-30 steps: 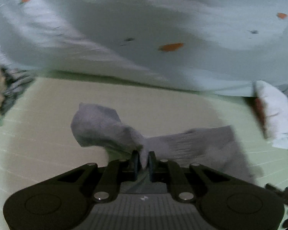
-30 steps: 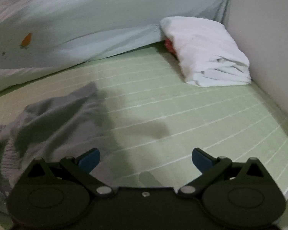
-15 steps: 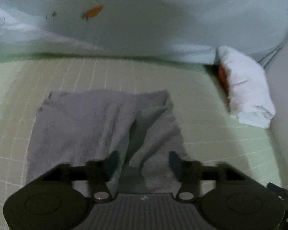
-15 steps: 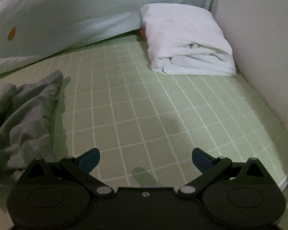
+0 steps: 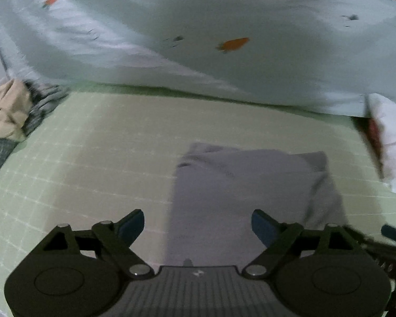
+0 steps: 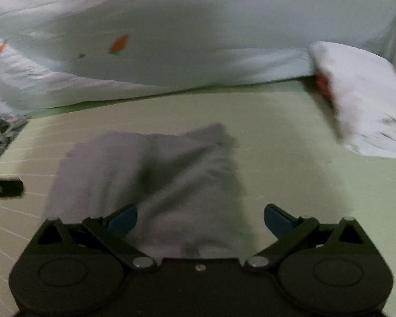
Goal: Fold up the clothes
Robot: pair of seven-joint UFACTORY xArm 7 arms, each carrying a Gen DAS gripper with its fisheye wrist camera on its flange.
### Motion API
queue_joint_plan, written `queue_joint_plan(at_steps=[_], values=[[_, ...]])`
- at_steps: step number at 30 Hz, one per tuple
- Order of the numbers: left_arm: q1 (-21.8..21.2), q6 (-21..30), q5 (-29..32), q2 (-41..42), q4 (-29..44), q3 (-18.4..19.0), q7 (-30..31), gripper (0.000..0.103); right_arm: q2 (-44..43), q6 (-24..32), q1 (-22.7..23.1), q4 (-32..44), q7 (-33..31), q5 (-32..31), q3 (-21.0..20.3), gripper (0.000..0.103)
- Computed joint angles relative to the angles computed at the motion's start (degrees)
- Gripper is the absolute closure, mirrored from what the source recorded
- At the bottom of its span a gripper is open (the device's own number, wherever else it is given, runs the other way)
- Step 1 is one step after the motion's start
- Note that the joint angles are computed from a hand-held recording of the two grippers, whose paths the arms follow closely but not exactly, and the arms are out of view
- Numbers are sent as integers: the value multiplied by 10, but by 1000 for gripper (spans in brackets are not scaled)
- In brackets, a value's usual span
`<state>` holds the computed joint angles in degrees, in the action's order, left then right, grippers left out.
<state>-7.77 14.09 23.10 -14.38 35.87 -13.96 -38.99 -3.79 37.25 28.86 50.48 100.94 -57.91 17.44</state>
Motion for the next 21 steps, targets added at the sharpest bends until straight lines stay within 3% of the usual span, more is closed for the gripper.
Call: queue_joint_plan(at_steps=[1, 4, 7, 9, 11, 15, 21], values=[[3, 1, -1, 3, -1, 7, 5, 14, 18, -10, -1, 17, -5, 0, -1, 1], [-18, -3, -53, 13, -3, 47, 71, 14, 65, -28, 9, 64, -20, 10, -12, 22], [-28, -11, -89, 18, -12, 65, 129, 14, 104, -48, 22, 94, -26, 34, -31, 38], [-32, -11, -113, 17, -19, 72, 158, 14, 123, -77, 28, 103, -36, 62, -44, 56], [-39, -12, -143, 20, -22, 78, 184, 14, 126, -101, 37, 102, -38, 59, -58, 92], [-34, -25, -161, 29, -15, 72, 203, 14, 114, -111, 51, 106, -67, 36, -70, 96], [-10, -54, -126, 56, 19, 45, 163, 14, 71, -123, 34, 96, -124, 21, -66, 97]])
